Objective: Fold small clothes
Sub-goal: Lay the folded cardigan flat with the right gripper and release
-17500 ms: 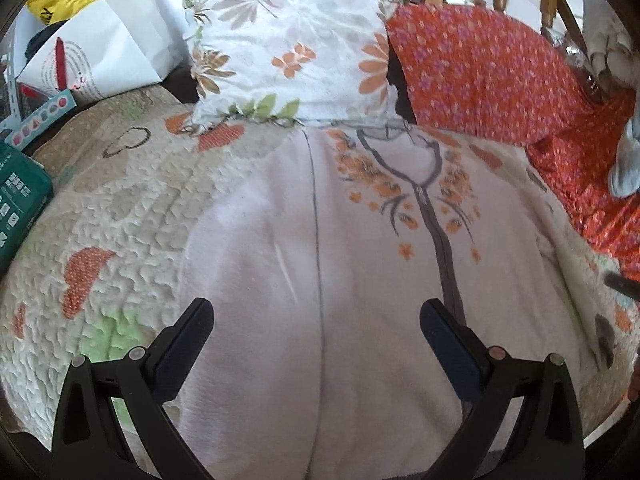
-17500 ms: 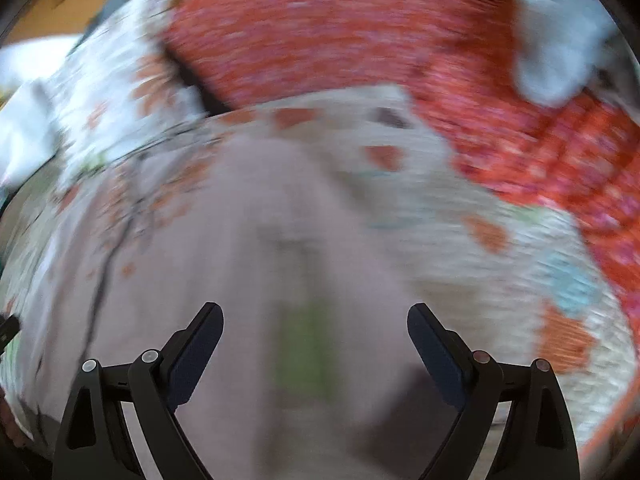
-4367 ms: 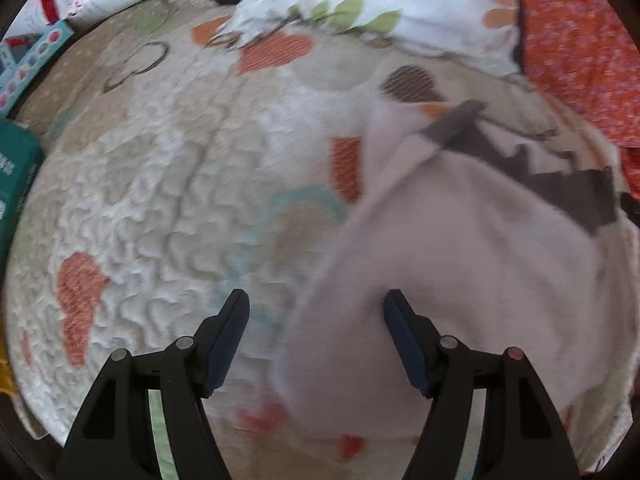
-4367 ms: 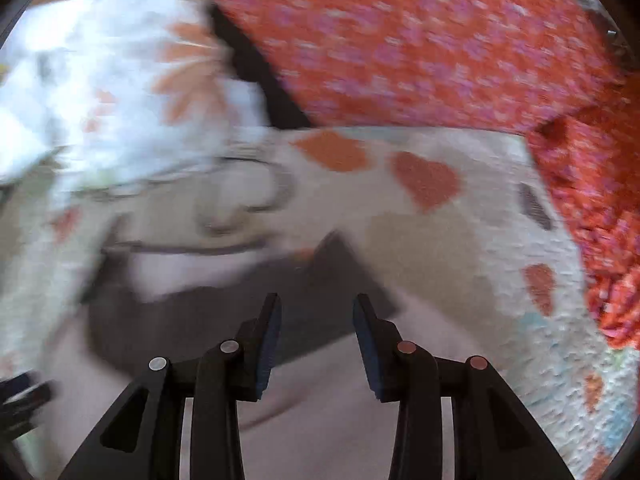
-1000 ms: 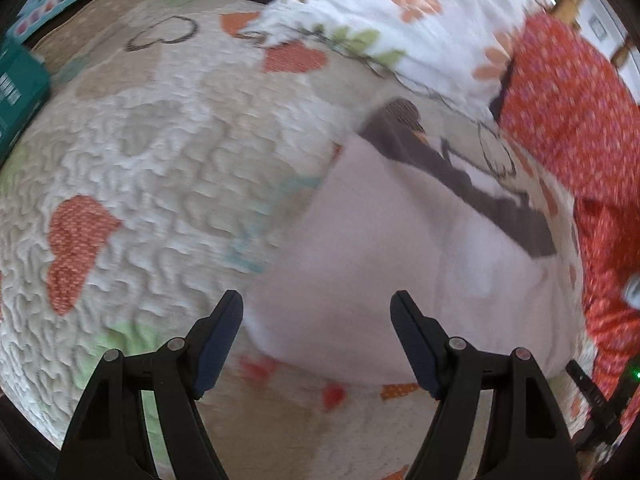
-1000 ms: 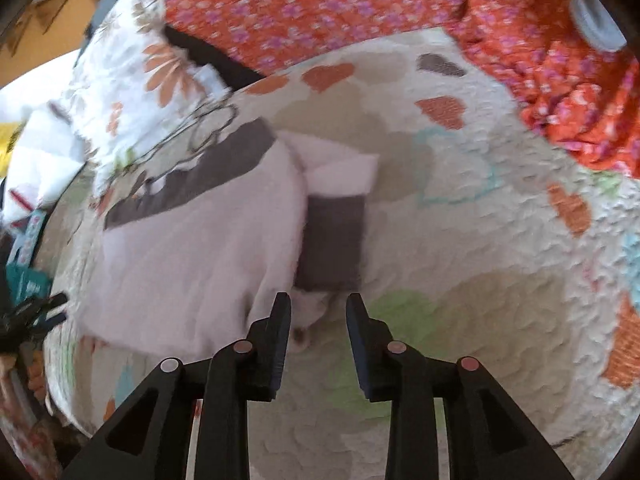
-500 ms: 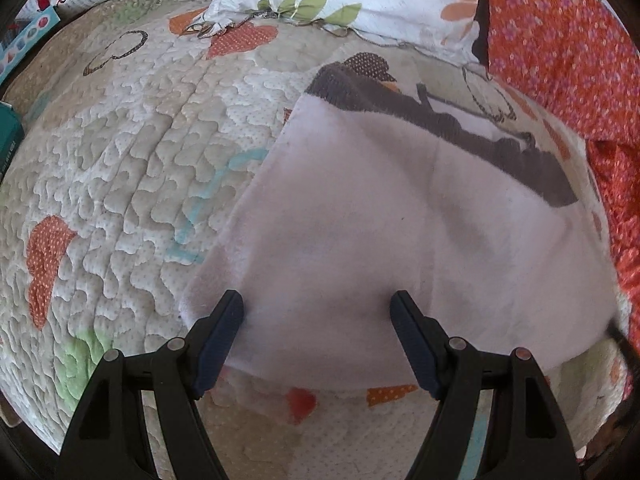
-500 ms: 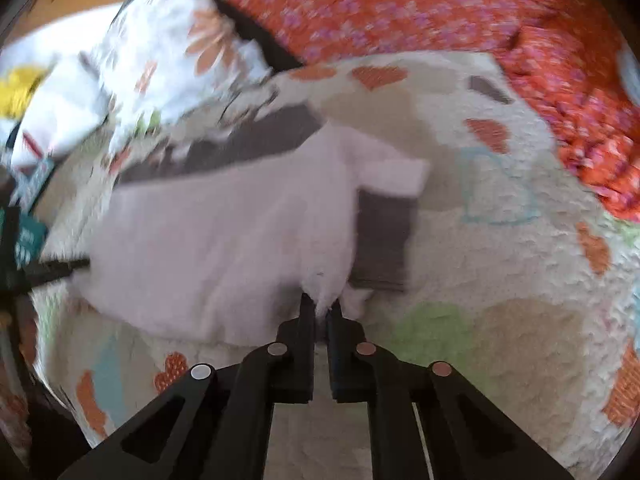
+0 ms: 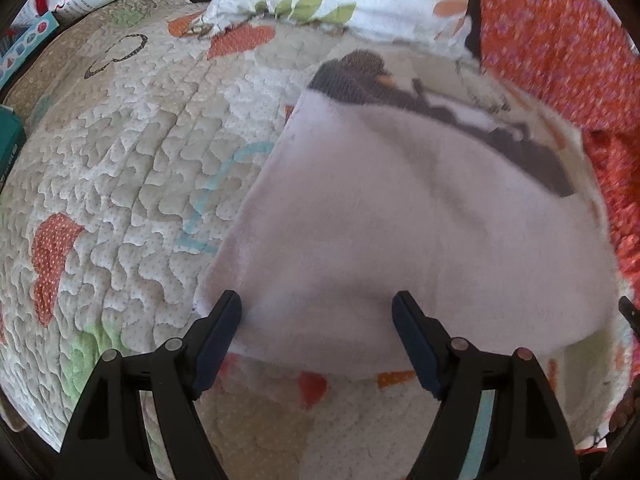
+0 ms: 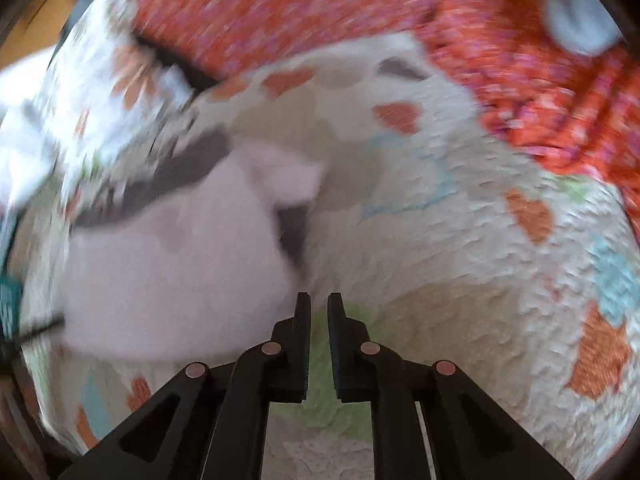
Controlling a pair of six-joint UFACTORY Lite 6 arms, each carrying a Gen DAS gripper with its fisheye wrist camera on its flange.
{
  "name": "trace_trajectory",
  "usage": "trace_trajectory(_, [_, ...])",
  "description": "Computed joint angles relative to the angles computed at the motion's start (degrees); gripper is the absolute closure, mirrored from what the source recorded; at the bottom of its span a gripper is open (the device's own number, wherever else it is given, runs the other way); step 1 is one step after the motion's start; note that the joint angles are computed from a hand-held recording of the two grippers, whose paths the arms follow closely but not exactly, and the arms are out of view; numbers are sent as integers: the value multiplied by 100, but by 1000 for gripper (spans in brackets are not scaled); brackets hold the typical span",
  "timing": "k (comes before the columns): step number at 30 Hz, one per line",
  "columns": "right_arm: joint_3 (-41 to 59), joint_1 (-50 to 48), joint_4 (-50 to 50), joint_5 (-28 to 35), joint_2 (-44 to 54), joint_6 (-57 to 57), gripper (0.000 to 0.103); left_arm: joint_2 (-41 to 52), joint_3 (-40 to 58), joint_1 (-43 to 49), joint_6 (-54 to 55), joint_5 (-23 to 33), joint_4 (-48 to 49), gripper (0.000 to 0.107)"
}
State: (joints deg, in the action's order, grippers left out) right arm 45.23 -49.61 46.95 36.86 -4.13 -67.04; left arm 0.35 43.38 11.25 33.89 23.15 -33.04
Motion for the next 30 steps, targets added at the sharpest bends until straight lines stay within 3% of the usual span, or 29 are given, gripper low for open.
trace_trajectory(3, [232,-422,555,588,-81,138,89,-227,-44,99,393,158,-431,30])
trace_trajectory(6, [209,-36,853,847,-186,171,89,18,121,-37,-92,69,-58,30])
trace_trajectory(8, [-33,678,1044,572,-420,166,89,235,253,-86,-349,47,101,30])
trace_trajectory(12, [159,2845,472,-737,-234,1099,89,387,413,-230,-623,-15,349,30])
trace_trajectory(15, [1226,4219,-54,-1181,956,2165,89,324,426,-256,-636,40,438,30])
trace_trajectory(18, [2810,5249,-718,-990,2569,3330,89,336,503,-128,-392,203,268,30])
trace_trajectory(22, [5204,6181,-3052,-821,4731,5728,87,421,628,60,-114,393,21,30])
trace_trajectory(25, [7003,6506,-4604,-302,5851,7211,86,479,723,226,-9,457,-72,30])
trace_trajectory(27, [8202,6635,-5314,221,6541,7780,80,469,770,313,-8,431,-70,30])
trace_trajectory(30, [8668,6714,-6162,657,6589,8553,76,409,795,488,66,459,-168,30])
